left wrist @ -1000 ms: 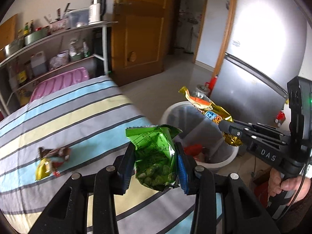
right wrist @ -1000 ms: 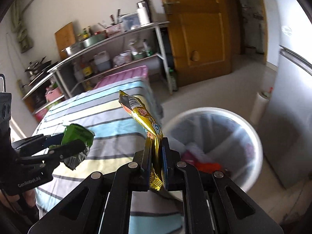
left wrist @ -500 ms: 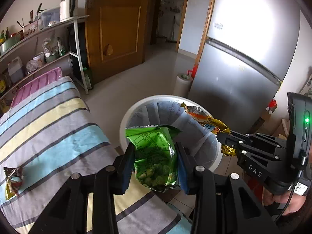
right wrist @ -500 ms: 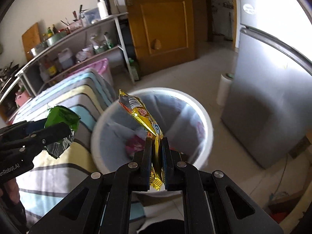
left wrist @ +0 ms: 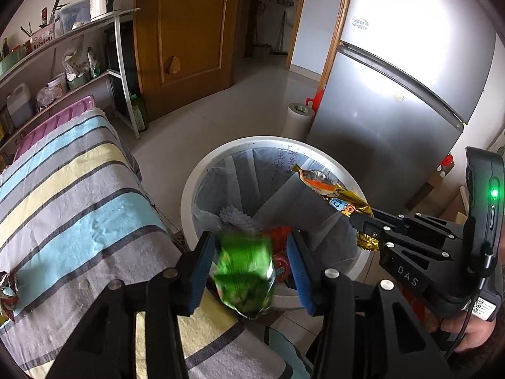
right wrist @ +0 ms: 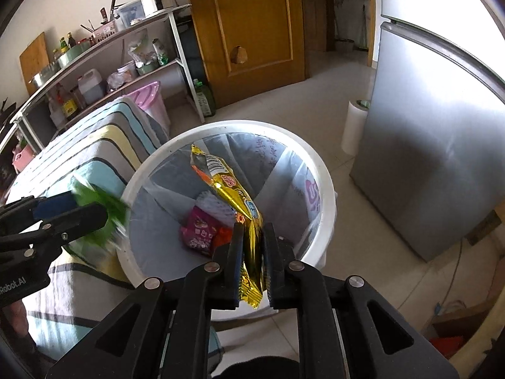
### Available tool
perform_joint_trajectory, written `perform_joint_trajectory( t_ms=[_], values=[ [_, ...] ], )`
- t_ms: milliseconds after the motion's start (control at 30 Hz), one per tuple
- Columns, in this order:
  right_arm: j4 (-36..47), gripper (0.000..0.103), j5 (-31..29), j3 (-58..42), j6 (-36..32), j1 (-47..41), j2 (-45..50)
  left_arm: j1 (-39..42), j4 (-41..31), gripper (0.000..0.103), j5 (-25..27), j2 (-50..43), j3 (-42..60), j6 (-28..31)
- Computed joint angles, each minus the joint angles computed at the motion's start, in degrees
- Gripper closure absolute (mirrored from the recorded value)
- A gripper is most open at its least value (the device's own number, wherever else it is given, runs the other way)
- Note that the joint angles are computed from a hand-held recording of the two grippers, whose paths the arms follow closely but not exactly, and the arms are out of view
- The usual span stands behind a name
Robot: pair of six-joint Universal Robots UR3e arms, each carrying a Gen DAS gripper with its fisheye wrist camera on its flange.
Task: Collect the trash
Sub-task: 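Open the left tool over the bin while the right tool releases the gold wrapper, then move both open tools back to the yellow packet and brown wrapper on the table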
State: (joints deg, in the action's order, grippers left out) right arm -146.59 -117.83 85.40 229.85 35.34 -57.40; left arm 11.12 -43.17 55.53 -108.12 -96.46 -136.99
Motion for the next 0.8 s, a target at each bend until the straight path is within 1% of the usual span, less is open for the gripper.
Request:
perform_joint_trajectory(
  t_ms=[33,67,133,200,267,567,700,800],
  values=[
    [0.1,0.090,0.1,-0.1,0.1,0.0,0.0,0.0,0.1,0.043,0.1,0.0,0.0,0.0],
    [0.1,0.089,0.1,-0.1,0.3,0.1,0.1,0.1,0.4,0.040,0.1,0.1,-0.3,-0.1],
    [0.6,0.082,-0.1,-0.6,0.5,0.2,0.3,0.4,-0.6,0.040,-0.5,0.2,-0.1,0.1],
    [-0.1,0.065,0.1,-0.2,0.3,0.1,0.3,0.7,-0.7,0.040,-0.8,0.7,-0.4,0.3],
    [-0.5,0.060,0.0,0.0,0.5,0.2,0.2,1.0,-0.5,0.039,-1.0,1.2,-0.8,0.4],
    [-0.2,0.060,-1.4,-1.9,1.1,2.0,0.4,4.5,-2.2,0.038,-3.3,4.1,-2.4,1.8],
    [0.2,0.059,-2.3,-3.8,1.2,3.0,0.9,7.2,-2.1,0.038,-4.2,5.6,-3.4,2.2],
    [0.8,0.059,-3.2,-6.3,1.1,4.0,1.7,9.4,-3.3,0.037,-5.5,6.8,-3.8,3.3]
  ],
)
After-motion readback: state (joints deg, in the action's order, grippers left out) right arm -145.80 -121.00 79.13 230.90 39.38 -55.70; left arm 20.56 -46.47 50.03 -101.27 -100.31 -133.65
